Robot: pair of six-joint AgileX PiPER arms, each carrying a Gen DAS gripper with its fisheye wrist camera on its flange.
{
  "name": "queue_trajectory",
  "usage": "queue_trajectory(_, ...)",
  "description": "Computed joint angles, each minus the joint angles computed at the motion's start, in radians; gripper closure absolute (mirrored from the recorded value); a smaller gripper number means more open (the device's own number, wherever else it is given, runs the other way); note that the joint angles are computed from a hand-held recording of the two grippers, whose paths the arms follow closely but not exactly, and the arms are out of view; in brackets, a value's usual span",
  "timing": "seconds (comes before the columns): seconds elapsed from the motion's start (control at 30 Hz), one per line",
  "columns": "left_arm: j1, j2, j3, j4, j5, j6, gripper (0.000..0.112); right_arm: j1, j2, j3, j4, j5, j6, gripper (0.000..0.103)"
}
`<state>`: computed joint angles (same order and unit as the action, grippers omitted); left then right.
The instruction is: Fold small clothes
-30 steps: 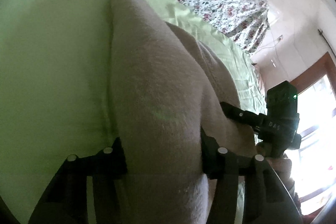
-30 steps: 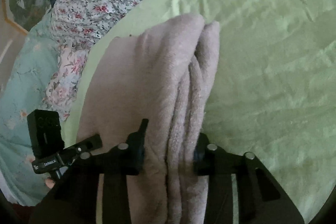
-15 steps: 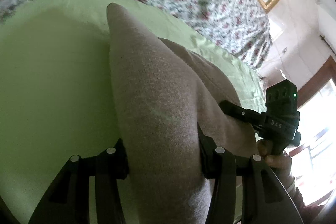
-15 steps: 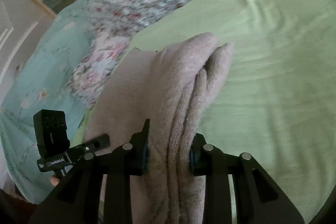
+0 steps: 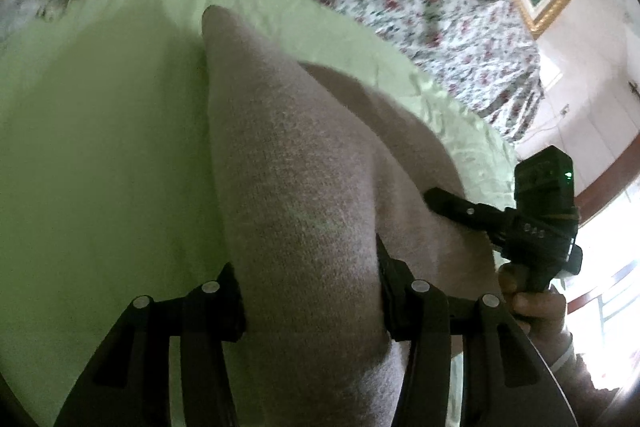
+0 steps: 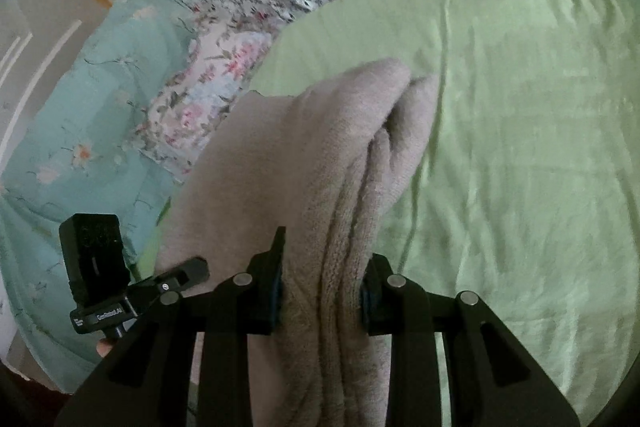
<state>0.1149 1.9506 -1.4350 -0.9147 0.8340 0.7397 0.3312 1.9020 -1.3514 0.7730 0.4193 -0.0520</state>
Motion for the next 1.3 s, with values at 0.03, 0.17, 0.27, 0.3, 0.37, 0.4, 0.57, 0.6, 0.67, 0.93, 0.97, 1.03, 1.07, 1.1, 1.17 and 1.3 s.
queue_trajectory(0.03,0.000,0.001,0.009,-0.010,-0.005,0.006,0.058,-0.005,0.002,0.017,0.044,-0.009,-0.037,0.072)
queue_trajectory(0.17,-0.011,-0.017,0.046,-0.015,-0.042,0.026,0.054,-0.019,0.004,0.043,0.133,-0.007,-0.111,0.071)
queue_trajectory(0.27,-0.012,-0.024,0.055,-0.009,-0.046,0.014,0.051,-0.016,0.004,0.040,0.097,-0.004,-0.079,0.070)
queue_trajectory(0.3,-0.009,-0.024,0.055,-0.005,-0.039,0.003,0.048,-0.015,0.004,0.038,0.088,-0.002,-0.070,0.068)
queue_trajectory(0.37,0.004,-0.033,0.054,0.010,-0.015,-0.022,0.048,-0.017,0.006,0.032,0.074,0.007,-0.045,0.063)
queue_trajectory(0.4,0.008,-0.039,0.051,0.019,-0.009,-0.032,0.048,-0.016,0.003,0.027,0.041,0.015,-0.011,0.062)
queue_trajectory(0.57,0.055,-0.140,0.113,0.043,-0.044,-0.025,0.047,0.003,-0.080,0.022,-0.319,0.016,0.307,0.055)
queue_trajectory(0.6,0.061,-0.151,0.117,0.052,-0.055,-0.036,0.047,0.002,-0.095,0.022,-0.358,0.008,0.345,0.055)
queue_trajectory(0.67,0.070,-0.166,0.119,0.065,-0.070,-0.060,0.049,-0.008,-0.104,0.001,-0.393,-0.001,0.375,0.055)
queue_trajectory(0.93,0.028,-0.162,0.128,0.151,-0.117,-0.120,0.052,-0.004,0.134,-0.354,-0.491,0.223,0.457,0.093)
queue_trajectory(0.97,0.024,-0.164,0.124,0.153,-0.114,-0.119,0.056,-0.002,0.143,-0.376,-0.508,0.236,0.465,0.094)
queue_trajectory(1.03,0.011,-0.166,0.118,0.161,-0.112,-0.119,0.062,0.002,0.112,-0.370,-0.530,0.197,0.464,0.095)
queue_trajectory(1.07,0.001,-0.167,0.116,0.177,-0.116,-0.127,0.062,0.008,0.099,-0.370,-0.560,0.188,0.481,0.095)
queue_trajectory(1.1,-0.014,-0.163,0.113,0.199,-0.120,-0.141,0.062,0.015,0.091,-0.380,-0.607,0.193,0.510,0.095)
queue_trajectory(1.17,-0.036,-0.155,0.115,0.237,-0.136,-0.168,0.061,0.019,0.116,-0.421,-0.655,0.242,0.537,0.095)
queue_trajectory(1.3,-0.040,-0.151,0.117,0.240,-0.127,-0.183,0.061,-0.017,0.178,-0.424,-0.577,0.314,0.513,0.091)
